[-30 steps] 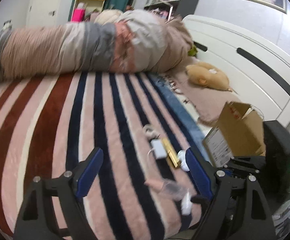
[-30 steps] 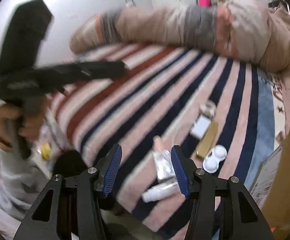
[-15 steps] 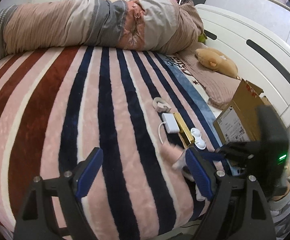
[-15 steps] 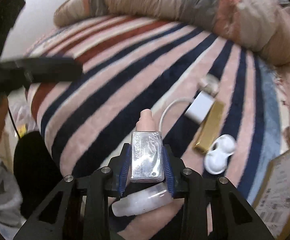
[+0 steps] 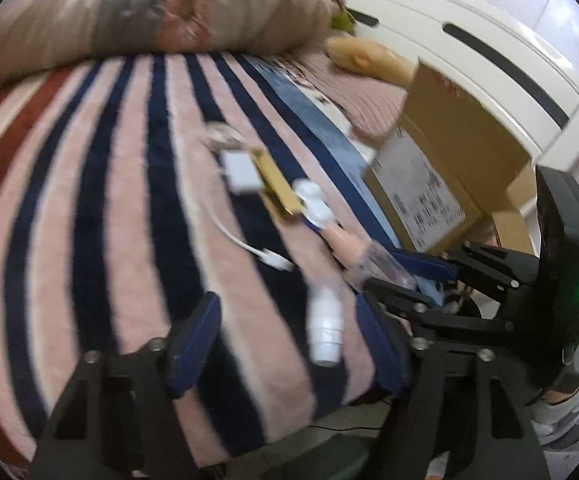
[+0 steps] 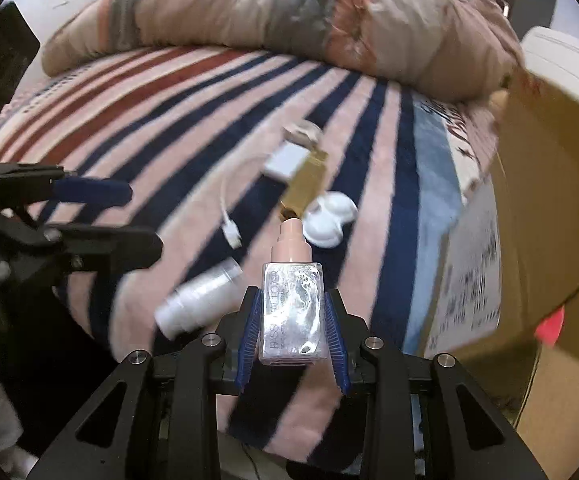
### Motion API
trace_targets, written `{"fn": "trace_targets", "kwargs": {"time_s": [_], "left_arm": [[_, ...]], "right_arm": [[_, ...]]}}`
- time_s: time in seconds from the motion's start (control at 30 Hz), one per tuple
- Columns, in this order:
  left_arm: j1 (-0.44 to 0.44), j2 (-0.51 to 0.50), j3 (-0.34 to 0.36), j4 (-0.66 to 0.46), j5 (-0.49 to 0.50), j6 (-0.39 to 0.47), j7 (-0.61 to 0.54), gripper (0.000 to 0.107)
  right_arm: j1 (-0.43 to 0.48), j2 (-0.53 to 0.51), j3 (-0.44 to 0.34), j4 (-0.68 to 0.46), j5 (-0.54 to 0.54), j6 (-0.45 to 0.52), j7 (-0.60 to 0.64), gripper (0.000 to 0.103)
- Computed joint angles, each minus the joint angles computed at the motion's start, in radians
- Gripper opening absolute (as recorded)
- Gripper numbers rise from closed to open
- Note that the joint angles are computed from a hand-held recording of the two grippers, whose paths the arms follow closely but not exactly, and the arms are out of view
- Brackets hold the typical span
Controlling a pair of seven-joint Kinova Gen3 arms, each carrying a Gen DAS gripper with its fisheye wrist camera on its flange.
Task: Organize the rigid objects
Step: 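Grasp the clear foundation bottle with the right tool while the left tool grasps the small white bottle, then carry both bottles into the box and open both tools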
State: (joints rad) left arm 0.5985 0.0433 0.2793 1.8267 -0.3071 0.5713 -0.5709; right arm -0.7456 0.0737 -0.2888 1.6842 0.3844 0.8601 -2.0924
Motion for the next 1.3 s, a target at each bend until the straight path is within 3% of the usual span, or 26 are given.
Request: {"fn": "trace_targets", "kwargs": {"time_s": [0.1, 0.17, 0.23, 0.3, 0.37, 0.43, 0.57, 0.63, 0.7, 0.77, 0.83, 1.0, 1.13, 1.3], "left_arm": [[0.025, 0.071, 0.001, -0.052, -0.007, 0.028, -0.010, 0.048], [0.054, 0.109, -0.017, -0.080, -0.023, 0.052, 0.017, 0.035], [0.096, 0.130, -0.048, -0.093, -0.066, 0.060, 0.076, 0.031], [0.125, 0.138, -0.068, -0.104, -0.096, 0.081, 0.109, 0.021], [0.115, 0.117, -0.057, -0.092, -0.110, 0.086, 0.121, 0.021], [0.149, 0.101, -0.079, -0.100, -0.165, 0.150, 0.176, 0.021], [0.121, 0.039, -0.061, -0.074, -0.229, 0.237, 0.239, 0.021], [0.098, 0.035, -0.047, -0.071, -0.247, 0.283, 0.256, 0.021], [0.072, 0.041, -0.042, -0.056, -0.245, 0.294, 0.268, 0.021], [0.049, 0.057, -0.041, -0.045, -0.228, 0.295, 0.271, 0.021], [0.052, 0.059, -0.044, -0.017, -0.251, 0.265, 0.309, 0.022], [0.088, 0.079, -0.034, -0.016, -0.335, 0.293, 0.393, 0.024], [0.096, 0.062, -0.033, -0.005, -0.357, 0.291, 0.415, 0.021], [0.096, 0.006, -0.006, -0.042, -0.400, 0.326, 0.418, 0.021]], "right_arm": [[-0.005, -0.023, -0.004, 0.047, 0.032, -0.029, -0.053, 0.027], [-0.006, -0.025, -0.009, 0.057, 0.057, -0.034, -0.085, 0.027], [-0.007, -0.028, -0.012, 0.069, 0.086, -0.033, -0.120, 0.027], [0.010, -0.037, -0.008, 0.081, 0.059, -0.053, -0.109, 0.027], [0.004, -0.041, 0.021, 0.084, 0.020, -0.074, -0.075, 0.027], [0.030, -0.056, 0.029, 0.092, -0.061, -0.117, -0.011, 0.027], [0.204, -0.046, -0.107, 0.073, -0.224, -0.191, 0.109, 0.027], [0.241, -0.020, -0.132, 0.049, -0.305, -0.192, 0.172, 0.027], [0.205, -0.002, -0.090, 0.041, -0.346, -0.195, 0.222, 0.027], [0.114, 0.020, -0.008, 0.031, -0.329, -0.183, 0.206, 0.027], [0.081, 0.015, 0.029, 0.045, -0.334, -0.202, 0.191, 0.028], [0.082, 0.038, 0.019, 0.027, -0.334, -0.159, 0.209, 0.027], [0.069, 0.013, 0.023, 0.060, -0.306, -0.203, 0.167, 0.027], [0.108, -0.066, 0.012, 0.062, -0.429, -0.247, 0.323, 0.027]]}}
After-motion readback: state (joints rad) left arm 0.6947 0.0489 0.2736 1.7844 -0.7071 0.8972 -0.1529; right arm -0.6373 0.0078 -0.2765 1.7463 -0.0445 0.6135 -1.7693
